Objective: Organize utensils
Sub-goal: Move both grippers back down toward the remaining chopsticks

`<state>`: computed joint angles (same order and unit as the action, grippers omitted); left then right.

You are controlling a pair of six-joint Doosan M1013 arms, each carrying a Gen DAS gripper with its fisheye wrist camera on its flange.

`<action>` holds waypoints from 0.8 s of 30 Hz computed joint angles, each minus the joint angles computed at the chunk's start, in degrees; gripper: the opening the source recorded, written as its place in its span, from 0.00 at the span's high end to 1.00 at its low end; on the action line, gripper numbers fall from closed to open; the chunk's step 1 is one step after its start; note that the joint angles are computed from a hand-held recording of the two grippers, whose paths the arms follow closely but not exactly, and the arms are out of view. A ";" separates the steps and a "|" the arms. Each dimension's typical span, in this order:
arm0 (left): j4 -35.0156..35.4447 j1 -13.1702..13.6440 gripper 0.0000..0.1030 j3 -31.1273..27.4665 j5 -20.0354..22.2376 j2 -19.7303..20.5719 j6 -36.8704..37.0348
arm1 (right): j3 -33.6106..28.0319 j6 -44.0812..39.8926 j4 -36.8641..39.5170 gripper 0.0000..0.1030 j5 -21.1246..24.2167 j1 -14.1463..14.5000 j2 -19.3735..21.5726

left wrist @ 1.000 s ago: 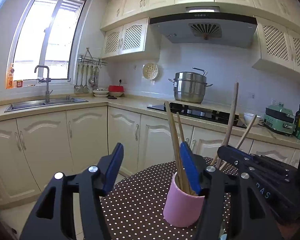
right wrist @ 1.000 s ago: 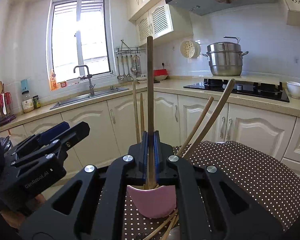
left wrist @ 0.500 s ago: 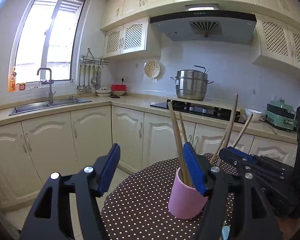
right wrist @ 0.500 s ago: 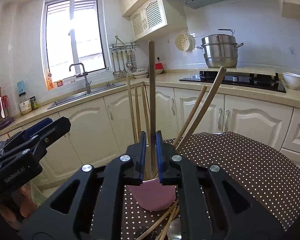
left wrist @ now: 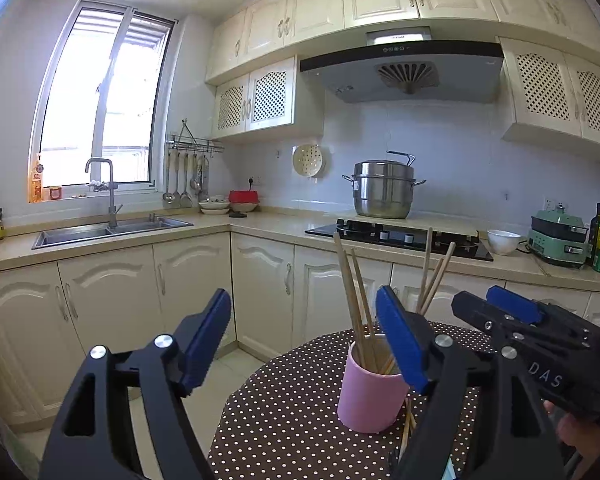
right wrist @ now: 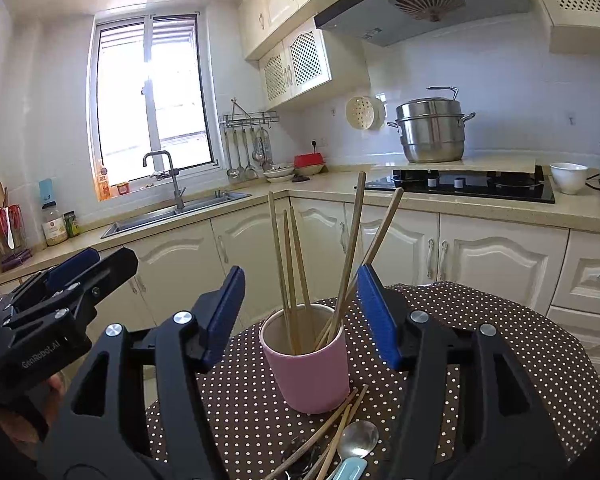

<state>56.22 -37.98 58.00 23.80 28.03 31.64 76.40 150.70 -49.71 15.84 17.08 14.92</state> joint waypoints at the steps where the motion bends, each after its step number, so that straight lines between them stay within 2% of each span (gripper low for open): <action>1: 0.40 -0.13 0.28 0.40 -0.11 -0.30 -0.24 | 0.31 0.21 -0.54 0.42 0.03 0.00 -0.30; 4: 0.40 -0.58 0.28 1.40 -0.16 -0.99 0.20 | 1.40 1.25 -2.64 0.40 0.91 0.49 -1.26; 7: -3.22 -0.84 0.27 1.93 -0.24 -1.40 4.19 | 2.68 1.11 -2.95 0.39 1.77 0.72 -2.28; 11: -18.63 -0.76 0.26 0.59 1.98 -0.91 20.23 | 4.49 1.15 -3.78 0.37 3.87 1.05 -3.49; 14: -34.17 -0.24 0.24 -2.01 7.16 0.40 35.81 | 5.42 -2.65 0.28 0.35 5.62 0.76 -4.02; 15: -38.70 -0.09 0.24 -3.75 10.78 1.36 40.36 | 5.74 -3.25 0.99 0.35 6.20 0.68 -4.14; 19: -48.45 0.50 0.24 -9.14 22.98 5.04 50.13 | 7.15 -5.97 4.16 0.34 9.43 0.32 -4.44; 21: -51.53 0.79 0.24 -11.11 27.57 6.72 52.30 | 7.81 -7.35 6.35 0.34 10.44 -0.01 -4.47; 24: -54.55 1.10 0.25 -13.25 32.24 8.77 54.14 | 8.72 -8.71 9.60 0.34 11.60 -0.45 -4.47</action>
<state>1.67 -36.87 44.74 56.04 36.80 85.78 85.12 141.99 -40.11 27.44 16.63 10.46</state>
